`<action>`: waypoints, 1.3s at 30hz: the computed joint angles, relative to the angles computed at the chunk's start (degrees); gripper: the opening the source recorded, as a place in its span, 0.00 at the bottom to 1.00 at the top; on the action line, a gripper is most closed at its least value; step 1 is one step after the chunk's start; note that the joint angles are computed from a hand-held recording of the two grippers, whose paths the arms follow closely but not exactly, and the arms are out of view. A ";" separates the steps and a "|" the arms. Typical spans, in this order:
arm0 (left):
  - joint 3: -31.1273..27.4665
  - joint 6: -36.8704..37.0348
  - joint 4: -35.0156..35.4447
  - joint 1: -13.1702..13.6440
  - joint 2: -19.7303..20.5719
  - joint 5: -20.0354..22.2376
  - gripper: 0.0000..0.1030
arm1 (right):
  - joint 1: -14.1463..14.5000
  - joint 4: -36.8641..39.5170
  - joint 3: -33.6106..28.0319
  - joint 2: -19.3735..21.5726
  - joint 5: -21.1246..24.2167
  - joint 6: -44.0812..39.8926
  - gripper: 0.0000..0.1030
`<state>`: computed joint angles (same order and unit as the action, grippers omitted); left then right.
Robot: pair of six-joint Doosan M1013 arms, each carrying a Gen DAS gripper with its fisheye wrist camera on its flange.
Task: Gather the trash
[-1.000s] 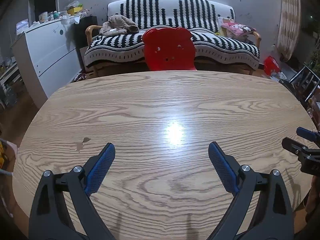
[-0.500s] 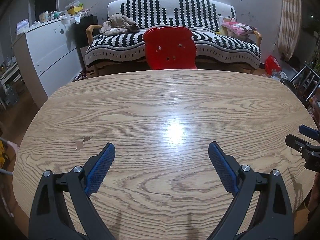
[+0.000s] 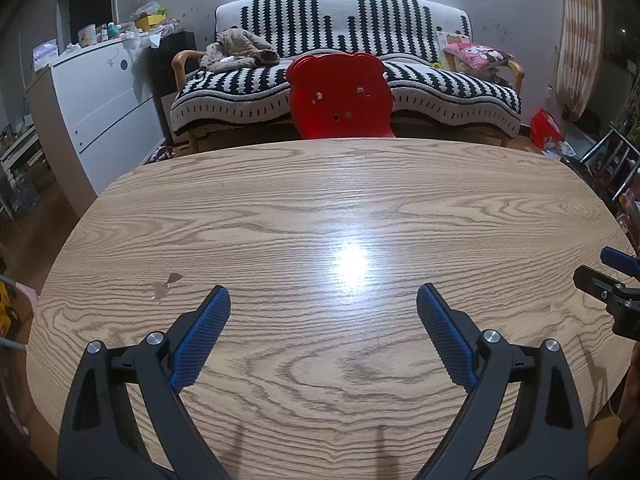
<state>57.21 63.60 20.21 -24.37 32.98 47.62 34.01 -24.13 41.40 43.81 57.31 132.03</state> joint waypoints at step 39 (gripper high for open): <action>0.63 0.40 1.34 -0.40 -0.44 0.36 0.93 | -0.02 -0.60 0.80 -0.59 -0.13 0.37 0.85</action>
<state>57.84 64.00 21.54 -24.77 32.54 47.98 33.99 -24.72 42.20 43.21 57.18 132.40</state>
